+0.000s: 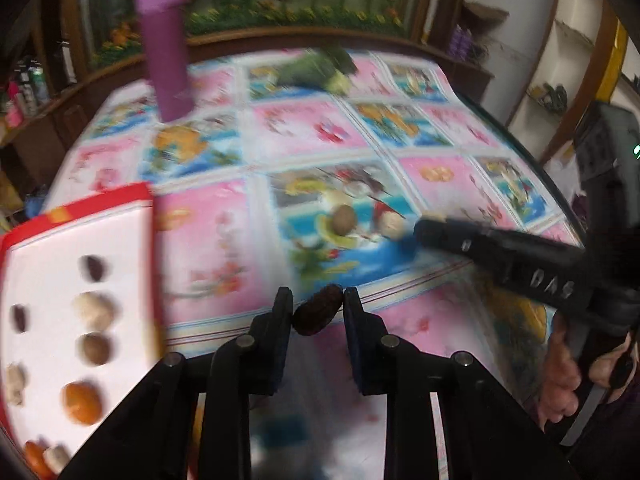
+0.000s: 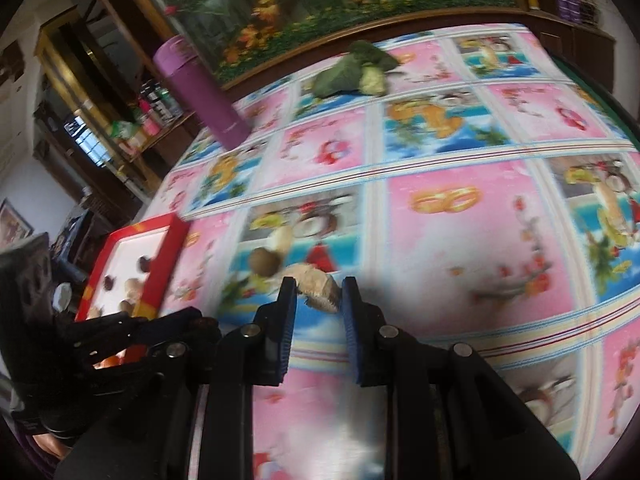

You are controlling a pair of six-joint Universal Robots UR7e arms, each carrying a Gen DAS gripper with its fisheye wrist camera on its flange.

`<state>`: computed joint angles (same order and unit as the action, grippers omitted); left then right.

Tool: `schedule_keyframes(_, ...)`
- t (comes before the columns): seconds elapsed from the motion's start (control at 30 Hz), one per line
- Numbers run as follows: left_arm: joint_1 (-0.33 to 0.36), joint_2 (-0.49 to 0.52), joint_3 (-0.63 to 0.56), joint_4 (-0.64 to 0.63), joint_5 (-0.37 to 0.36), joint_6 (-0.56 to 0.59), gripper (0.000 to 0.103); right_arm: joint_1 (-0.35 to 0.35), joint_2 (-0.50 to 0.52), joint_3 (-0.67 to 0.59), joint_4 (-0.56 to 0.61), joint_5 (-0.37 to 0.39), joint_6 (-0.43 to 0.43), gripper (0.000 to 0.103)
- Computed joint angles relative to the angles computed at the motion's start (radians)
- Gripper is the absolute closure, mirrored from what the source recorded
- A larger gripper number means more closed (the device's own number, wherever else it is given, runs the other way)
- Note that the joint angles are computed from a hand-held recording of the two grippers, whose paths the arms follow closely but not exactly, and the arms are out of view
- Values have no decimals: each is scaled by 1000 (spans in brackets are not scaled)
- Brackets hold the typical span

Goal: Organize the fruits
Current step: 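Carry the red date and beige chunk into the tray and release both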

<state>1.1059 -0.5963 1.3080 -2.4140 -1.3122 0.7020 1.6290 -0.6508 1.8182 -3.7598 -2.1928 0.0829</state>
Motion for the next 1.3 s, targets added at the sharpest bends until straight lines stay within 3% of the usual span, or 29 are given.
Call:
schedule_keyframes(0.23, 50, -33, -73, -74, 40, -6, 78, 60, 104, -184, 155, 79, -37, 78)
schedule_keyframes(0.47, 112, 17, -240, -72, 118, -44, 78, 116, 225, -414, 323, 123, -85, 78)
schedule_keyframes(0.7, 146, 71, -338, -29, 171, -63, 78, 136, 323, -573, 467, 104, -100, 78)
schedule_keyframes(0.97, 155, 102, -381, 13, 218, -68, 78, 126, 351, -619, 571, 71, -63, 78)
schedule_keyframes(1.3, 158, 114, -398, 31, 269, -83, 78, 132, 367, -648, 597, 44, -74, 77)
